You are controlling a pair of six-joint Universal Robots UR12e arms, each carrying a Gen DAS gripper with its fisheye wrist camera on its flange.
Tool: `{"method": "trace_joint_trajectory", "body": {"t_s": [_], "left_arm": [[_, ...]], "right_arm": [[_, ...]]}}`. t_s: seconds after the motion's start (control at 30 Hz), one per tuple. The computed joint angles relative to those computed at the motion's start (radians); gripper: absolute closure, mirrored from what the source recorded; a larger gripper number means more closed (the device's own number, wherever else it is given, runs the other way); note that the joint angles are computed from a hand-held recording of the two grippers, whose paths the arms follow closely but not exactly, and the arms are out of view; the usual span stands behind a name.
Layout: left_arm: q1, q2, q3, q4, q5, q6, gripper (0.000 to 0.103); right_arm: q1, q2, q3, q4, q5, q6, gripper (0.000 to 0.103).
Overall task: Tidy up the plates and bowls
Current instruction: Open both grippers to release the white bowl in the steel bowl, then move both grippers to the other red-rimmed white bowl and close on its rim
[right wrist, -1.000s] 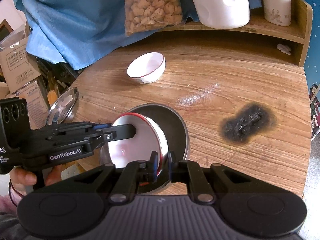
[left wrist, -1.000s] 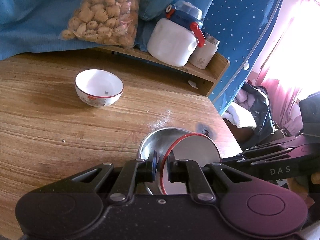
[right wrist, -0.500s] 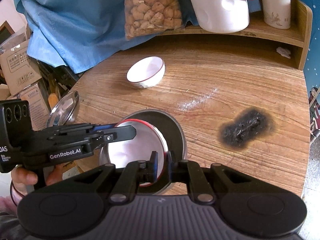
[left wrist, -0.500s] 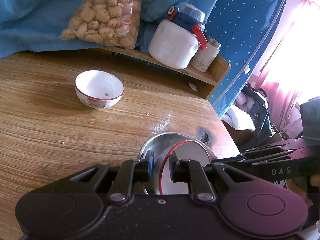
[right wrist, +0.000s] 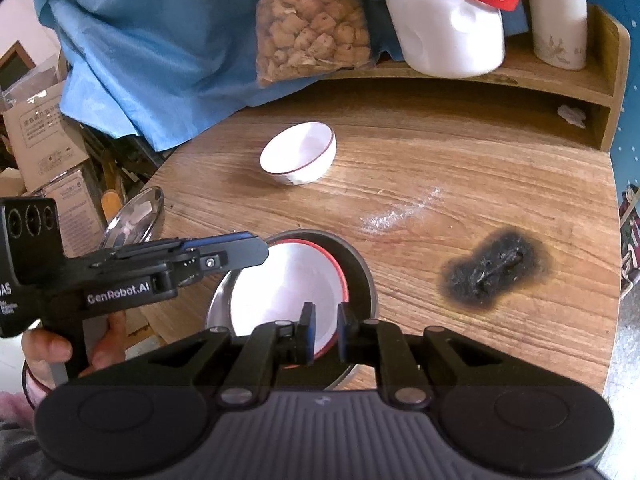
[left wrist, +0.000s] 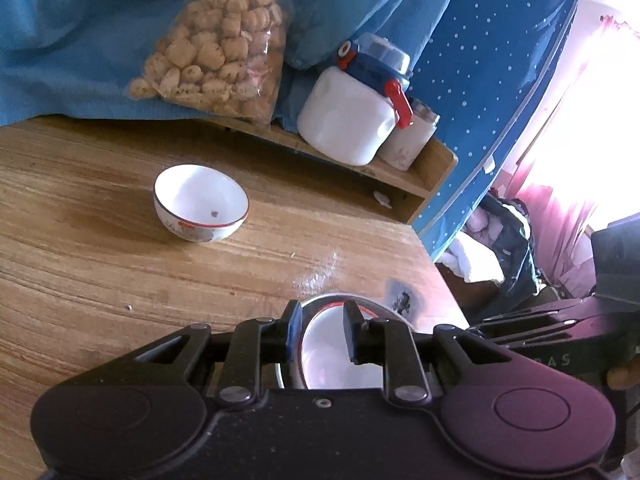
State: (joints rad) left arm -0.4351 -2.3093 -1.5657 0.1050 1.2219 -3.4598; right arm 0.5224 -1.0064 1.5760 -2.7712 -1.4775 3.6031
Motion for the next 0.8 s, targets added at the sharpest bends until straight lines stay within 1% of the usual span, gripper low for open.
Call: {"method": "trace_joint_trajectory", "body": {"t_s": [0.07,0.1,0.13,0.17,0.2,0.23,0.27,0.3,0.33,0.37,0.43,0.47,0.5,0.53,0.6,0.67,0.73,0.8], "left_arm": [[0.001,0.001,-0.002,0.017,0.008,-0.009,0.072],[0.001,0.003,-0.005,0.030,0.022,-0.016,0.059],[0.001,0.003,-0.008,0.045,0.038,-0.028,0.042],[0.002,0.004,-0.010,0.059,0.053,-0.040,0.034],[0.001,0.004,-0.012,0.077,0.077,-0.058,0.021],[0.000,0.004,-0.013,0.099,0.110,-0.076,0.013],[-0.002,0.003,-0.013,0.110,0.142,-0.087,0.009],[-0.004,0.003,-0.012,0.119,0.180,-0.092,0.003],[-0.007,0.002,-0.010,0.126,0.218,-0.094,0.001],[-0.011,0.000,-0.005,0.128,0.259,-0.093,0.001],[-0.017,-0.006,0.009,0.111,0.331,-0.077,0.001],[-0.018,-0.009,0.017,0.095,0.360,-0.072,0.001],[-0.019,-0.013,0.028,0.071,0.383,-0.071,0.001],[-0.018,-0.015,0.036,0.048,0.400,-0.073,0.001],[-0.014,-0.029,0.059,0.011,0.421,-0.085,0.001],[-0.008,-0.047,0.084,-0.008,0.429,-0.100,0.001],[-0.003,-0.067,0.117,-0.040,0.438,-0.112,0.001],[0.000,-0.083,0.145,-0.073,0.442,-0.115,0.001]], "right_arm": [[0.001,-0.001,0.001,-0.008,0.000,-0.008,0.089],[0.002,-0.002,0.001,-0.012,-0.002,-0.013,0.088],[0.004,-0.003,0.002,-0.020,-0.009,-0.019,0.087],[0.006,-0.003,0.003,-0.029,-0.015,-0.025,0.087],[0.007,-0.004,0.004,-0.039,-0.021,-0.031,0.084],[0.008,-0.004,0.004,-0.048,-0.026,-0.036,0.076],[0.008,-0.003,0.002,-0.056,-0.027,-0.039,0.072],[0.008,-0.002,0.001,-0.065,-0.030,-0.041,0.064],[0.009,0.000,-0.001,-0.072,-0.035,-0.044,0.057],[0.010,0.002,-0.004,-0.078,-0.046,-0.049,0.053],[0.014,0.009,-0.011,-0.095,-0.083,-0.064,0.032],[0.016,0.014,-0.015,-0.103,-0.099,-0.072,0.026],[0.017,0.019,-0.018,-0.115,-0.113,-0.078,0.014],[0.019,0.027,-0.024,-0.129,-0.129,-0.081,0.006],[0.020,0.049,-0.041,-0.170,-0.161,-0.100,0.003],[0.020,0.074,-0.070,-0.185,-0.199,-0.130,0.002],[0.020,0.104,-0.114,-0.176,-0.247,-0.155,0.002],[0.012,0.128,-0.154,-0.150,-0.253,-0.157,0.002]]}}
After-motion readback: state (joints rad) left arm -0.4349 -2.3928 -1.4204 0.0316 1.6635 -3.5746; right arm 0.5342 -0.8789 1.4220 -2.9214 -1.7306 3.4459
